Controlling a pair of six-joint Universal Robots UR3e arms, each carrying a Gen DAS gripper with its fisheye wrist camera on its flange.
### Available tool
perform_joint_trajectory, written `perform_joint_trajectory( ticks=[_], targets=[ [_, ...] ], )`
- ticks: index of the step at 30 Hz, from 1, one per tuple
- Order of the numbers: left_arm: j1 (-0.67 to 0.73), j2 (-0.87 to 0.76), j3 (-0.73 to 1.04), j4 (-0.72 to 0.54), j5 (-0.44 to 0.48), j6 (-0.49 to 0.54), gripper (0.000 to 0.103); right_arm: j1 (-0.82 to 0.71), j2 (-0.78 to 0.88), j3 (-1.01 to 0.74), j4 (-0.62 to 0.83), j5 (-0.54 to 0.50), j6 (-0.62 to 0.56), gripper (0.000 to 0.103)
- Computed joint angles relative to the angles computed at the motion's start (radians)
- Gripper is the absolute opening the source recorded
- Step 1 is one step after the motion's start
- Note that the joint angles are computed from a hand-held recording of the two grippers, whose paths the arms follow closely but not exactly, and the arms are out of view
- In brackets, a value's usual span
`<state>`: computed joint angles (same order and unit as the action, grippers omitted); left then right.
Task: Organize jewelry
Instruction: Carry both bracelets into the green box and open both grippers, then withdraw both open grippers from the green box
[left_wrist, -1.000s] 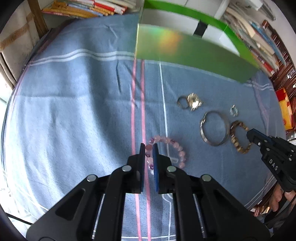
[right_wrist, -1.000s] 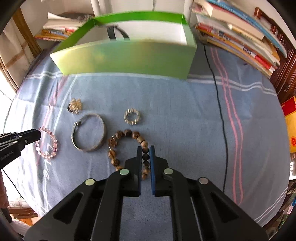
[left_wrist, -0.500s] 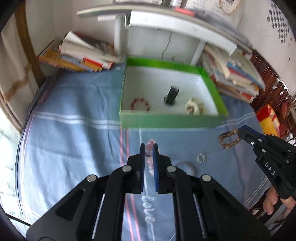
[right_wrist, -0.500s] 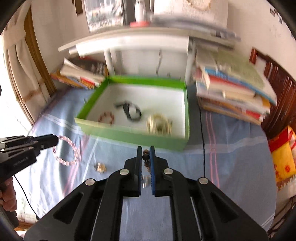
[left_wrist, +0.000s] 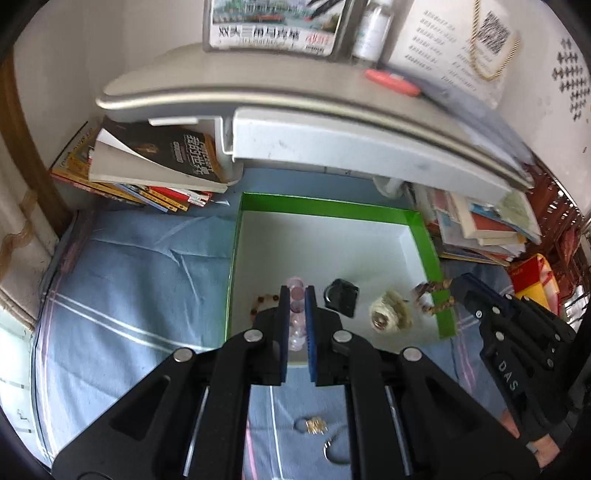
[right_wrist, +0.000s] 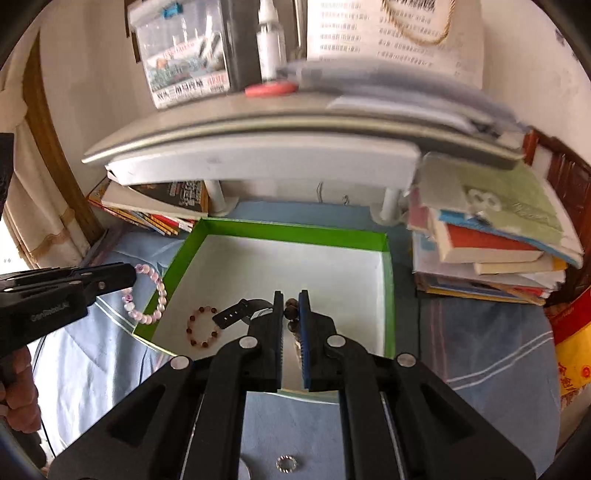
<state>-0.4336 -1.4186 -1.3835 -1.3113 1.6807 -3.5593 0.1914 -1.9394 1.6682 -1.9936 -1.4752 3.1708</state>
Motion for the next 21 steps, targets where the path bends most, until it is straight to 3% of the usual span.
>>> perform_joint_trajectory(
  ticks=[10, 11, 12, 13, 15, 21],
  targets=[
    [0.017, -0.074, -0.078, 0.067, -0.023, 0.002, 0.009, 0.067, 0.099, 0.037, -0.062, -0.039, 0.010, 0.008],
    [0.016, -0.076, -0.080, 0.067, -0.019, -0.001, 0.009, 0.070, 0.106, 0.031, -0.053, -0.045, 0.006, 0.011],
    [0.009, -0.078, -0.079, 0.065, -0.008, -0.009, 0.012, 0.073, 0.111, 0.023, -0.041, -0.054, 0.004, 0.016],
    [0.006, -0.078, -0.076, 0.059, 0.000, -0.012, 0.025, 0.068, 0.104, 0.021, -0.030, -0.055, 0.003, 0.024],
    [-0.010, -0.060, -0.081, 0.049, 0.028, -0.029, 0.040, 0.038, 0.056, 0.031, -0.005, -0.031, -0.004, 0.027],
    [-0.048, 0.113, -0.192, -0.025, 0.057, -0.058, 0.046, -0.102, -0.179, 0.098, 0.189, 0.020, -0.084, 0.028]
  ],
)
